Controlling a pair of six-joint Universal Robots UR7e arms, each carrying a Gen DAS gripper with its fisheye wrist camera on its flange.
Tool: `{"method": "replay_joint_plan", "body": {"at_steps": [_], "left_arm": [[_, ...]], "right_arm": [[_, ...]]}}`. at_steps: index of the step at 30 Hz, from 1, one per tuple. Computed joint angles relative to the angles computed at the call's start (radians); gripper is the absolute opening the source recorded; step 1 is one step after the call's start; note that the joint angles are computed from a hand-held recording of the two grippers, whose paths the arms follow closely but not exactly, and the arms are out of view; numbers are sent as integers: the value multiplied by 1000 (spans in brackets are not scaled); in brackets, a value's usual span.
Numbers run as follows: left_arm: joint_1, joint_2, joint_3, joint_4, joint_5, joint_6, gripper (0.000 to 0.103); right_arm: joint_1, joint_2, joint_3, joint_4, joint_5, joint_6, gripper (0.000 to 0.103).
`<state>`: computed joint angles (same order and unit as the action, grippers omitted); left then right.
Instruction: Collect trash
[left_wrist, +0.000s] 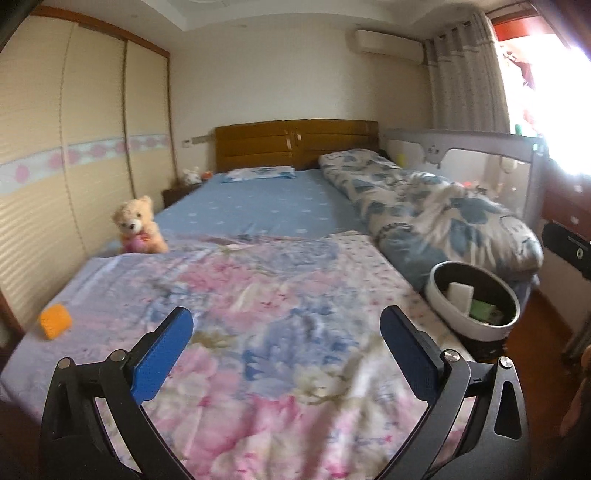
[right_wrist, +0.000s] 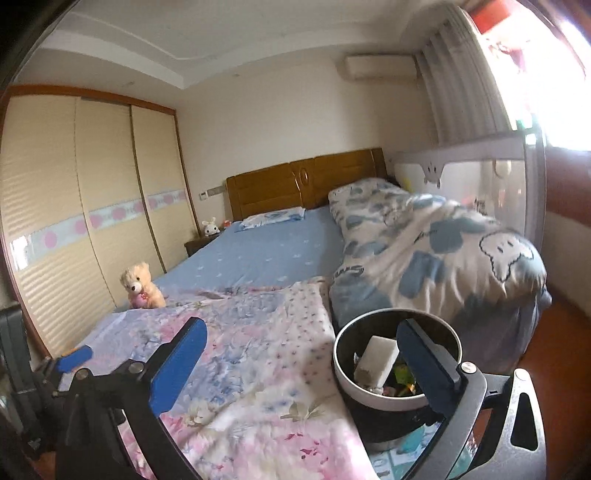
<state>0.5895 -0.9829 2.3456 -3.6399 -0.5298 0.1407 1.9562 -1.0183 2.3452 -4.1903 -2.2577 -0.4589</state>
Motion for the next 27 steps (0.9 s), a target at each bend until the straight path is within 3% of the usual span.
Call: {"method": "replay_joint_plan", "body": {"at_steps": [8,27], "left_arm": [[-18,38,25,-82,57,40,103],[-33,53,38,-137,79,65,103]], "right_arm": [[-21,122,-2,-166,-27,-73,103],[-38,132,7,-137,-18,-37,103]]}}
